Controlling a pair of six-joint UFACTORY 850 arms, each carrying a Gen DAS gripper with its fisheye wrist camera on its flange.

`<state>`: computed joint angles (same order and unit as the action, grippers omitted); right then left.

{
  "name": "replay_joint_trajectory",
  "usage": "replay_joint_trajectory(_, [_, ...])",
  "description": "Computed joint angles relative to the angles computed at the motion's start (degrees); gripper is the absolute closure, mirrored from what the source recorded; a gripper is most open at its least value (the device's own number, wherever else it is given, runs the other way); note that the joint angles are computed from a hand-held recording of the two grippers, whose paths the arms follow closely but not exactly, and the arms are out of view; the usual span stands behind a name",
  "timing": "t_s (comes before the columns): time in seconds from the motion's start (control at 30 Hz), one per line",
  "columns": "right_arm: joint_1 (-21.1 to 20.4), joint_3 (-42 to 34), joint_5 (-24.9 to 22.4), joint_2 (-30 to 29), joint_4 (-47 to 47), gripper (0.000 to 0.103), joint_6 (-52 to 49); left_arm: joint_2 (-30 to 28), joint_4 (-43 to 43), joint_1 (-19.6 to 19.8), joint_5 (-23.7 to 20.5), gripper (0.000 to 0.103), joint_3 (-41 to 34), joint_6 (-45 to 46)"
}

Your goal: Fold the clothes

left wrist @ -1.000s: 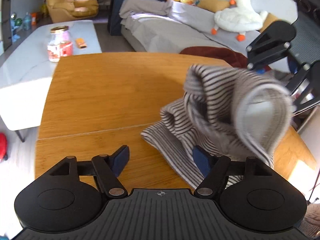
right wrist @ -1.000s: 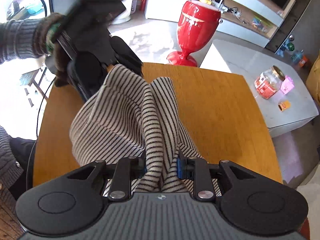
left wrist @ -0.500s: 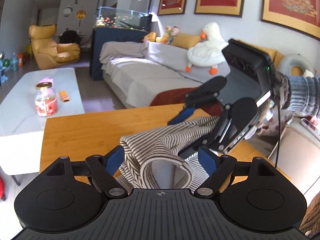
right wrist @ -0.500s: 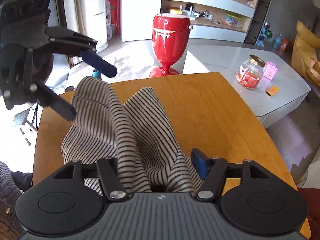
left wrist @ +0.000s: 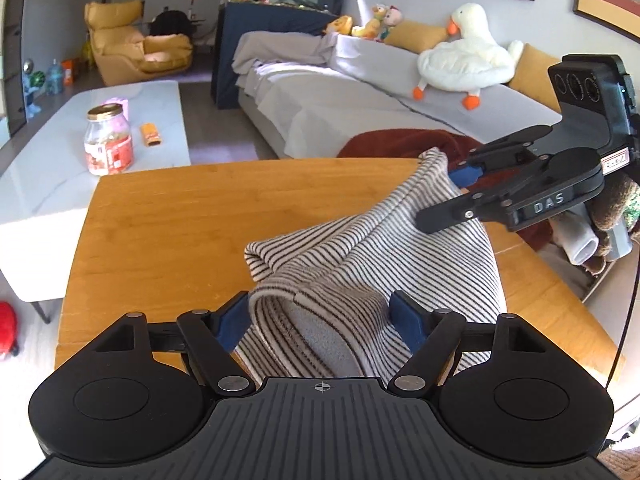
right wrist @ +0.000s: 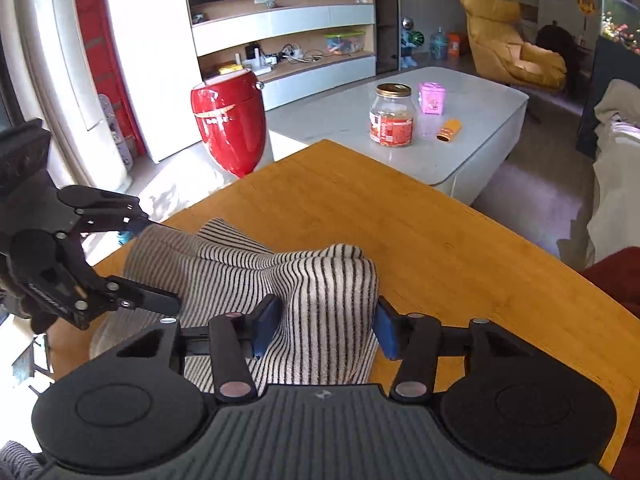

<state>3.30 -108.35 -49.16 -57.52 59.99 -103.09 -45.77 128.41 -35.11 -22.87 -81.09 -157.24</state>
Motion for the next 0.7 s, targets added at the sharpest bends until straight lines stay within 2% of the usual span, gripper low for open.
replay_joint_trajectory(0.2, [1.6, -0.7, 4.2, -2.3, -0.5, 0.056, 2.1, 1.1, -3.8, -0.7, -1.7, 0.025, 1.1, 4.4])
replay_joint_trajectory(0.33, [1.6, -1.8, 4.0, -3.4, -0.8, 0.056, 4.3, 4.3, -1.4, -1.8, -9.0, 0.025, 4.5, 3.3])
replay_joint_trajectory(0.43, [1.5, -2.7, 3.2, -4.1, -0.8, 0.056, 6.1, 5.8, 3.0, -2.2, -12.1, 0.026, 5.5, 1.3])
replay_joint_trajectory(0.5, [1.4, -2.7, 3.0, -4.1, -0.3, 0.056, 6.6, 5.1, 3.9, -2.1, -10.8, 0.030, 3.8, 3.6])
replay_joint_trajectory(0.57, [1.3, -2.4, 3.0, -3.9, 0.4, 0.056, 6.1, 2.8, 2.5, -1.6, -6.2, 0.039, 0.1, 8.0])
replay_joint_trajectory(0.63, [1.1, -2.0, 3.3, -3.4, 1.5, 0.053, 5.2, -0.4, -4.7, -1.0, -1.9, 0.048, -4.2, 16.4])
replay_joint_trajectory(0.7, [0.8, -1.5, 3.6, -2.8, 3.8, 0.041, 4.2, -3.2, -14.9, -0.4, -0.1, 0.053, -7.6, 26.2])
